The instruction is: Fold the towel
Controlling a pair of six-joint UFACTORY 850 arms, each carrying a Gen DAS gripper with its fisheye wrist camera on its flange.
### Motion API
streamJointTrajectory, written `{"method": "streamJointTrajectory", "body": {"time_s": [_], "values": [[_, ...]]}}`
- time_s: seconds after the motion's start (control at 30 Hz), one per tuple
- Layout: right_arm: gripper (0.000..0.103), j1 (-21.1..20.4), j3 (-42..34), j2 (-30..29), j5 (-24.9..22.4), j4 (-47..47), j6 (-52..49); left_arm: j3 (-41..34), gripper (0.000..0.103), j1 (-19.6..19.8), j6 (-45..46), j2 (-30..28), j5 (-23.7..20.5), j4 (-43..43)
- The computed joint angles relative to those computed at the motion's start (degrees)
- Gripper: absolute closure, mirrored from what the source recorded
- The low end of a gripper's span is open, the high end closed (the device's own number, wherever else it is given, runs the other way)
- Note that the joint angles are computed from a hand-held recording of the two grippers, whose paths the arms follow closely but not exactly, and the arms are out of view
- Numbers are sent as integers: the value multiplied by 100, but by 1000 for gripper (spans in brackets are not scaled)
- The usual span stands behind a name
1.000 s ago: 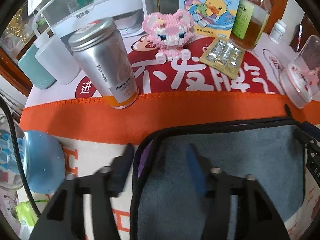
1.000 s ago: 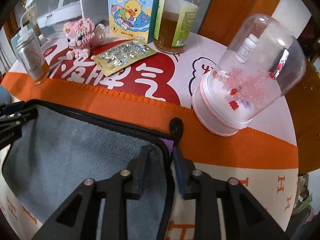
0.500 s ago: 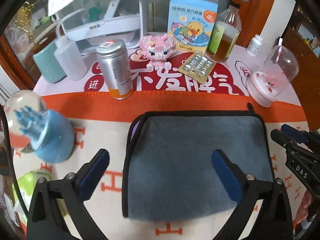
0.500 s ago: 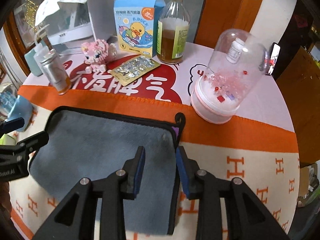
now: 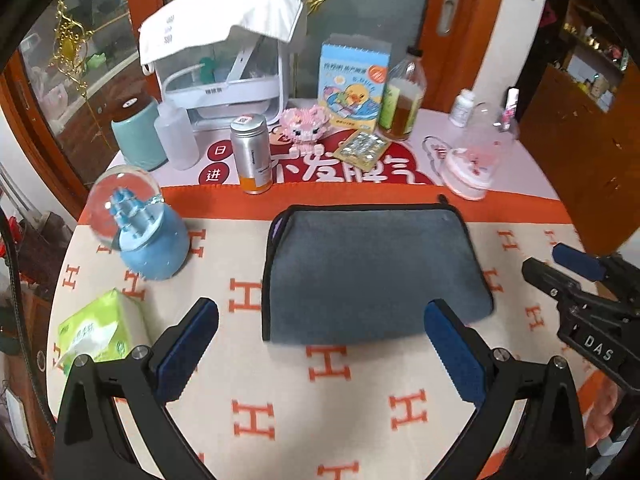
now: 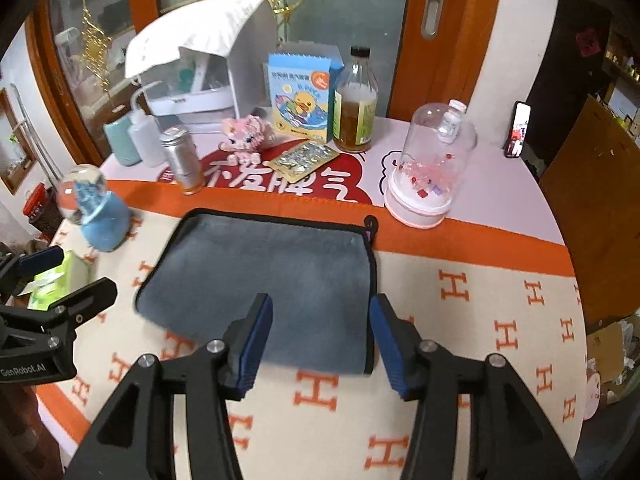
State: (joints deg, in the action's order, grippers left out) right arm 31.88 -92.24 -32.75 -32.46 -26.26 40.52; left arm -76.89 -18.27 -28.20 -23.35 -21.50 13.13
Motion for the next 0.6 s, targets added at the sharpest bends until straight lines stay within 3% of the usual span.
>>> {"method": "streamJointTrajectory", "body": {"time_s": [0.2,0.5,0.6], "values": [[52,309,785,776,121,-583,848,749,1,-132,-433,832,266,433],[52,785,1674,1735,26,-1344,2109,1546,1,-421,-1260,1810,253,1204],[42,946,1971,2030,-101,-1522,2511,1837,1,-520,-1410,2127,332,1314]]}}
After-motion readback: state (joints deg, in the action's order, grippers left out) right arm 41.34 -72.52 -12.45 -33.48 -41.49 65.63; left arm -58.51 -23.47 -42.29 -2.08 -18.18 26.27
